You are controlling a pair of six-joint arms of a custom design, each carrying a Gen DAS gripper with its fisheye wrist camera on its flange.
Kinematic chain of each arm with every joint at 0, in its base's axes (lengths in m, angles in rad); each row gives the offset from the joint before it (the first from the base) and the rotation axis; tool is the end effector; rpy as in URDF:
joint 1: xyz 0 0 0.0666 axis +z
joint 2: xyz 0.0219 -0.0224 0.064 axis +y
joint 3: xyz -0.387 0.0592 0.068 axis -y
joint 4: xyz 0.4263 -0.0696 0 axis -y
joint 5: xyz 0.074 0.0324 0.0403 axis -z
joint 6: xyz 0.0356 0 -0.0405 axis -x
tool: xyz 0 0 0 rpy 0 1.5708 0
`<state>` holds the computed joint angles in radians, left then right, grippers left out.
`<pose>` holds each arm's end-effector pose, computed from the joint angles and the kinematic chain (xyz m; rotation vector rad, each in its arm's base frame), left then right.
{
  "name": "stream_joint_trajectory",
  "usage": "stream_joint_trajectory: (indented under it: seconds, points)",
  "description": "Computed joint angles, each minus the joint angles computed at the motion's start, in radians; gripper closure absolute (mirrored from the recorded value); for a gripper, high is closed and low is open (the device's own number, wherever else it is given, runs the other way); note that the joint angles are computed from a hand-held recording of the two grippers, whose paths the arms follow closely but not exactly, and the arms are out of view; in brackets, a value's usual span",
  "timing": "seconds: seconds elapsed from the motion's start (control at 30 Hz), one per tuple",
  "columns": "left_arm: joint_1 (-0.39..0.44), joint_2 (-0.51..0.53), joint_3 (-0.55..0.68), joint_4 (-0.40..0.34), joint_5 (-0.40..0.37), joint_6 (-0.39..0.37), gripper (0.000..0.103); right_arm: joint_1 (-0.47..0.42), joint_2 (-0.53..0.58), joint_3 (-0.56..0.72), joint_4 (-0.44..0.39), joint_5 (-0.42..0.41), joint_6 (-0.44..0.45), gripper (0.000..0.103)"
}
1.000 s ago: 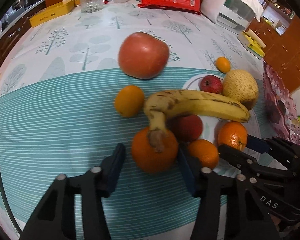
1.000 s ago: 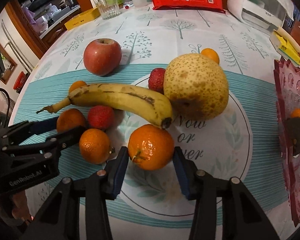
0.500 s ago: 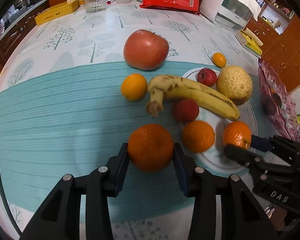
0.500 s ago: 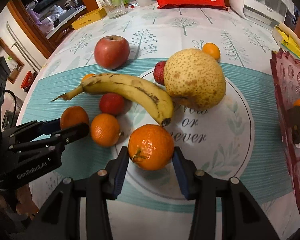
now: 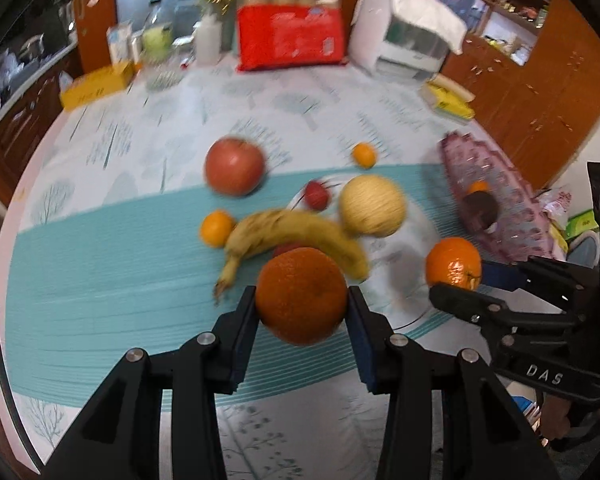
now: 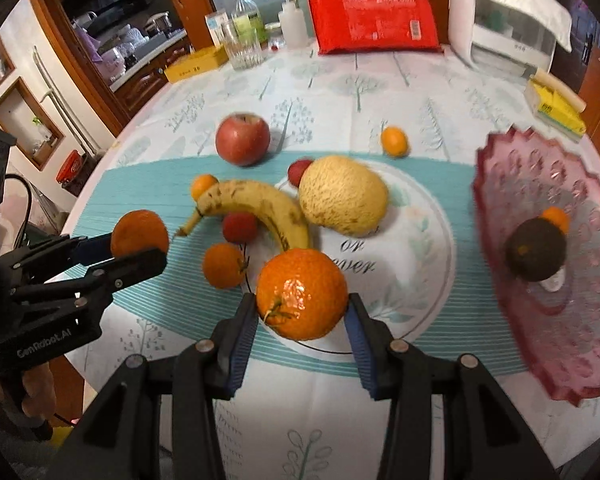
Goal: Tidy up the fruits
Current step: 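Grasp a second orange with the right gripper while the left gripper holds its orange, then carry both oranges over the pink bowl and release them inside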
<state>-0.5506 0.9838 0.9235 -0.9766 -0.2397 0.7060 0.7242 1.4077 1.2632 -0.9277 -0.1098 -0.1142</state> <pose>0.2980 -0.1735 0.3712 -0.2837 2.5539 -0.1626 0.3723 0.3340 0.3660 -0.8468 2.5640 0.4153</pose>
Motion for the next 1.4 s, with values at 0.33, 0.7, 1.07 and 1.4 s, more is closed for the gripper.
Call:
stream_joint_trajectory:
  seconds: [0.33, 0.7, 1.07, 1.4]
  points:
    - [-0.103, 0.107, 0.172, 0.003, -0.069, -0.005, 0.061, -0.065, -0.135, -0.007, -0.002, 0.014, 0.151, 0.058]
    - [-0.204, 0.315, 0.426, 0.003, -0.117, -0.04, 0.061, -0.248, -0.227, -0.011, -0.006, -0.047, 0.248, 0.058]
    - [-0.254, 0.557, 0.675, 0.001, -0.117, -0.03, 0.061, -0.474, -0.164, 0.067, -0.002, -0.091, 0.365, 0.058]
    - [-0.259, 0.801, 0.916, -0.162, -0.109, 0.055, 0.061, -0.585, 0.003, 0.19, -0.035, -0.14, 0.443, 0.058]
